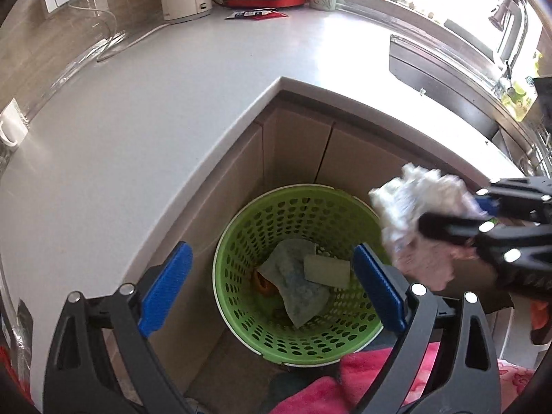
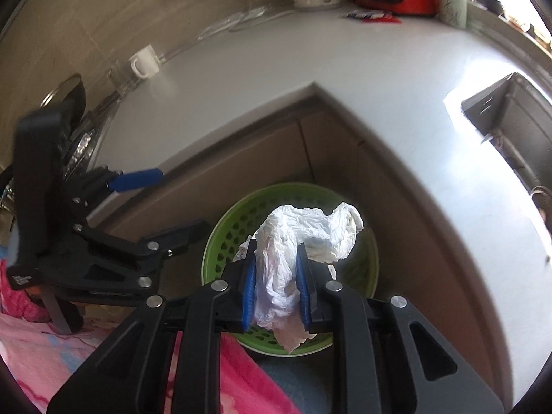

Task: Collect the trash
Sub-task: 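Open both grippers to drop the sponge and tissue into the basket, then move both grippers to the wipe packet and red wrapper by the blender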

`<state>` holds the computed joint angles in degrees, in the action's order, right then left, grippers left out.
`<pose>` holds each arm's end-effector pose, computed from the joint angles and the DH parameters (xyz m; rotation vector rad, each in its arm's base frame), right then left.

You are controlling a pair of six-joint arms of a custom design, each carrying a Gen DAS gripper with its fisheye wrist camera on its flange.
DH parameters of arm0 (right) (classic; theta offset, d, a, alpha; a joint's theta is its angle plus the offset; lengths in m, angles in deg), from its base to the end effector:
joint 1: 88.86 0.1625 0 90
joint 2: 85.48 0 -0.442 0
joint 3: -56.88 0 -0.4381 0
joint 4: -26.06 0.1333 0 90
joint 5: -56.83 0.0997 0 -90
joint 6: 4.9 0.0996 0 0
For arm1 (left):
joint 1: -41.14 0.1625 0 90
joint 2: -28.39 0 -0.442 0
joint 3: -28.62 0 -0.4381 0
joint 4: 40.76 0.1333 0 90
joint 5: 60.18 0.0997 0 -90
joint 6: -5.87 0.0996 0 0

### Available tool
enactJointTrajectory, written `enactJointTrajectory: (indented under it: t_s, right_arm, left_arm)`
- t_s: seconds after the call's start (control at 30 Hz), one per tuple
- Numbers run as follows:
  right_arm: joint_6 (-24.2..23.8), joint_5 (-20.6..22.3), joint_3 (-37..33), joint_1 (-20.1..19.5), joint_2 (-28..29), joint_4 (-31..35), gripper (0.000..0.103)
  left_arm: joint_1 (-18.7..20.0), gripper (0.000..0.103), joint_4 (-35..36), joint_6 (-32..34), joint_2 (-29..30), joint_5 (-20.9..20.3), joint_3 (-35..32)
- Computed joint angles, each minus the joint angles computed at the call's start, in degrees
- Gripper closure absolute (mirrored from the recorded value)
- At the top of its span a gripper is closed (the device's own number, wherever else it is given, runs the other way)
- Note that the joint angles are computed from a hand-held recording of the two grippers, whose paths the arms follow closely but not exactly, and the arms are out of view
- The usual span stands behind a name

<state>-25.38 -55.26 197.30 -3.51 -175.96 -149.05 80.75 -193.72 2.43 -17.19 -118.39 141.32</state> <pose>0.0621 -0.4193 0.2512 0.1954 -2.5544 0.6824 -0.3230 -0.5084 -0.0171 1.0618 2.3774 -0.2513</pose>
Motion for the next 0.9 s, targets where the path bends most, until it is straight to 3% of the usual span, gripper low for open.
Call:
enactJointTrajectory:
  t_s: [0.13,0.3,0.4,0.5,0.7,0.9]
  right_arm:
    - [0.5,-1.2,-0.3,-0.2,2.6,-0.3,0.057]
    - [1.8,-1.5,-0.2,0.0,2.0,-1.6,0.053]
    - [1.6,-3.7,-0.6,1.5,1.1,-2.6,0.051]
    - [0.7,-5.6,-1.9,3.0,-0.2,-3.0,0.04]
    - [-4.5,-8.1,-8.7,3.6,0.0,-3.3,0.035]
    - [-8.5,-4.6,-20.1,0.0,3.6,1.2,0.031]
  left_arm:
    - [0.0,0.012,0.2,0.3,-0.9,0.1,0.4]
    - [0.1,0.012,-0.2,-0.8,-2.4,0.7,1.3]
    - [0.4,0.012,-0.6,-1.1,-2.9,0.5,0.8]
    - [0.4,0.009,-1.8,-0.6,-2.5,0.4,-0.8]
    - [1.0,0.008,-3.2,1.8,2.5,1.3,-10.1]
    - [2.2,0.008,-0.3,2.5,11.5,3.4,-24.8]
